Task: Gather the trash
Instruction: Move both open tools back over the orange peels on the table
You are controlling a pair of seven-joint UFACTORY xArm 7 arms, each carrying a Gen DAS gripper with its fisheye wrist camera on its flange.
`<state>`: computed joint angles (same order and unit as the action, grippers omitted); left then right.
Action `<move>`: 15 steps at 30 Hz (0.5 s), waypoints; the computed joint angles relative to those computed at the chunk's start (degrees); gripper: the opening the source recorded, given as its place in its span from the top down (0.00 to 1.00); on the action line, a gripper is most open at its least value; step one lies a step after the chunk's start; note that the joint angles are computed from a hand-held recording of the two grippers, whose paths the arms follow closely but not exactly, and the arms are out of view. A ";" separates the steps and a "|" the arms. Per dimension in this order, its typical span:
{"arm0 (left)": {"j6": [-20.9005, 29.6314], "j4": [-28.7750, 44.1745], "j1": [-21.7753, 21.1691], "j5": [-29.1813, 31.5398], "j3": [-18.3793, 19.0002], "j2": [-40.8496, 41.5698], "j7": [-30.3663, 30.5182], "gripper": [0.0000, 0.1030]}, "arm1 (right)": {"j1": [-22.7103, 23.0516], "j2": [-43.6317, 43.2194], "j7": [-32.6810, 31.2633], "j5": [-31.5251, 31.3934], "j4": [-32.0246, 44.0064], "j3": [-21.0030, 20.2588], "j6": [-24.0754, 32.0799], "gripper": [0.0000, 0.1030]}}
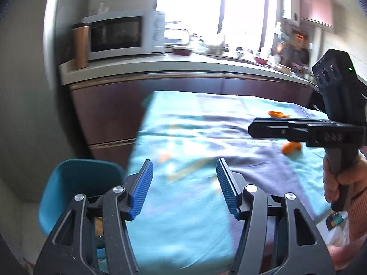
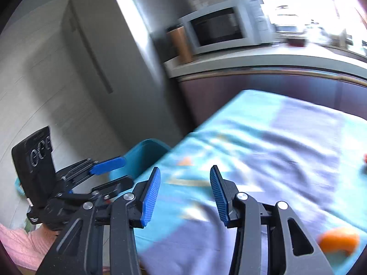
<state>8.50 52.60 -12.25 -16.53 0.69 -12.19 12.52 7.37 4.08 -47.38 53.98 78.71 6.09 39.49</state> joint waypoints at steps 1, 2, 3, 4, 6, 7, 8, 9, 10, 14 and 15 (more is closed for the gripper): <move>0.45 1.26 -2.00 -1.87 0.52 1.04 1.68 0.45 | -0.68 -0.42 0.55 -0.29 -0.44 -0.70 -0.31 0.58; 0.84 2.25 -2.92 -2.66 0.03 1.89 2.23 0.45 | -1.38 -0.73 1.34 -0.76 -0.83 -1.43 -0.88 0.58; 1.33 3.47 -3.89 -3.71 -0.29 2.95 3.29 0.45 | -1.93 -1.02 2.21 -1.45 -1.32 -1.98 -1.82 0.58; 1.65 4.44 -4.45 -4.22 -1.03 3.85 3.97 0.45 | -2.63 -1.24 2.82 -1.89 -1.58 -2.58 -2.14 0.58; 2.60 6.98 -4.78 -3.92 -2.91 6.30 4.05 0.45 | -4.14 -1.27 3.48 -2.05 -1.95 -3.68 -2.74 0.58; 3.09 8.04 -4.94 -3.76 -3.90 7.41 4.07 0.45 | -4.84 -1.05 3.78 -2.22 -1.98 -4.10 -3.17 0.58; 3.46 9.20 -5.01 -3.44 -4.80 8.61 4.03 0.45 | -5.50 -0.53 4.01 -2.24 -1.80 -4.40 -3.44 0.58; 4.12 10.67 -5.03 -2.97 -5.67 9.98 3.76 0.45 | -6.42 -0.16 4.23 -2.29 -1.64 -4.85 -3.54 0.58; 4.93 12.38 -5.09 -2.89 -6.45 11.51 3.82 0.45 | -7.15 0.37 4.63 -2.63 -1.27 -5.08 -3.79 0.58; 6.80 18.44 -4.73 -0.15 -9.12 17.19 1.42 0.45 | -10.30 2.93 5.70 -3.20 0.65 -5.48 -3.86 0.58; 7.49 20.25 -4.68 0.34 -9.52 18.65 1.03 0.45 | -10.92 3.34 5.85 -3.31 0.80 -5.37 -4.22 0.58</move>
<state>16.00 72.86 -16.93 -16.19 -8.82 6.46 13.55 -3.55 7.42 -41.54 50.67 79.50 0.72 35.27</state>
